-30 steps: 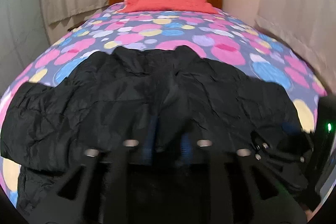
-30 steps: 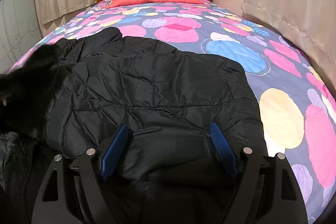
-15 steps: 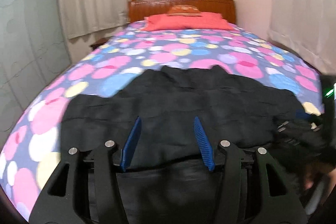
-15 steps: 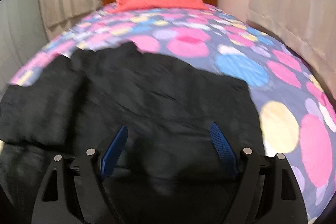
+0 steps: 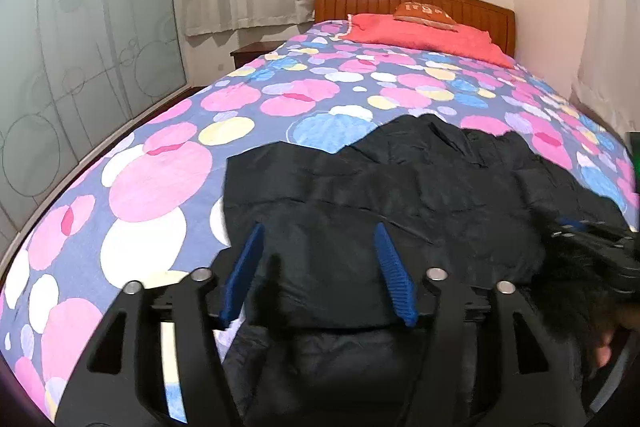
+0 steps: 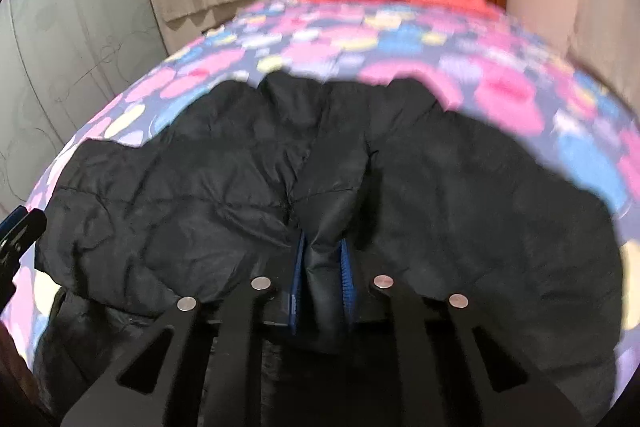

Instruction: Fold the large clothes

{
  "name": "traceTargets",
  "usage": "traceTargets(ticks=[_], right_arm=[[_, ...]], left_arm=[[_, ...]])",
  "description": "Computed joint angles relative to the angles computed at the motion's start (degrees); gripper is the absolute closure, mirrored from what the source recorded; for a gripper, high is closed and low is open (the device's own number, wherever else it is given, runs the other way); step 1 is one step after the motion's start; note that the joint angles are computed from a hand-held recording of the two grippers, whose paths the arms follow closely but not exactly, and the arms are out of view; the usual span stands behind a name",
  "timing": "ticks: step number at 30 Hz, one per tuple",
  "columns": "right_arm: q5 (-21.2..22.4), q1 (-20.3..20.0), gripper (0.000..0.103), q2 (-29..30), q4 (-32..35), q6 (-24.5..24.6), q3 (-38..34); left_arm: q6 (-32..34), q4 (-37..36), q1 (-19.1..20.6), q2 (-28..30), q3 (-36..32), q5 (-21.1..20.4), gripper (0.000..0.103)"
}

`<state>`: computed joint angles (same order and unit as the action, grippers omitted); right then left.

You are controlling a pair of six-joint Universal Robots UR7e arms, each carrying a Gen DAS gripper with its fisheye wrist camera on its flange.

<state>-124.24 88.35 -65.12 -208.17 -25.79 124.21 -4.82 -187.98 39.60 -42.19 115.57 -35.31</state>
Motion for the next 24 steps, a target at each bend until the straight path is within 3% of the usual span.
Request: traceTargets(ticks=[6,8,11,12,15,19,24], right_arm=[[-5.81,-2.86,0.087,-4.64,-10.36,-6.20,2.34],[-5.71,-5.64,0.087,-7.35,-8.07,-4.77,3.42],[-2.89,-9.76,0.084,-10.74,1.01,-0.34,4.86],[-2.43,-10.39,0.079,-10.89,2.35,-0.16,5.08],[-4.95,-8.97,0.071,-10.98,1.10,-0.83,5.31],[-7.22,-4.88,0.053,-9.46,-7.61,-1.66,3.69],[-1.37,-5.40,0.052,-7.58,0.87,0.21,-1.55]], left_arm=[[1.21,-0.72,1.30,0.27,-1.39,-1.99,0.039],[0.67,0.95,1.89,0.86,-2.54,-2.94,0.039],[0.10,3.02,2.57,2.08,-4.21,-4.04,0.039],[0.38,3.86,2.80,2.60,-4.90,-4.09,0.039],[1.21,6.43,3.34,3.90,-6.98,-3.96,0.039],[2.82,7.52,4.14,5.54,-10.16,-3.88,0.039],[2.93,12.19,5.83,9.76,-17.78,-4.78,0.039]])
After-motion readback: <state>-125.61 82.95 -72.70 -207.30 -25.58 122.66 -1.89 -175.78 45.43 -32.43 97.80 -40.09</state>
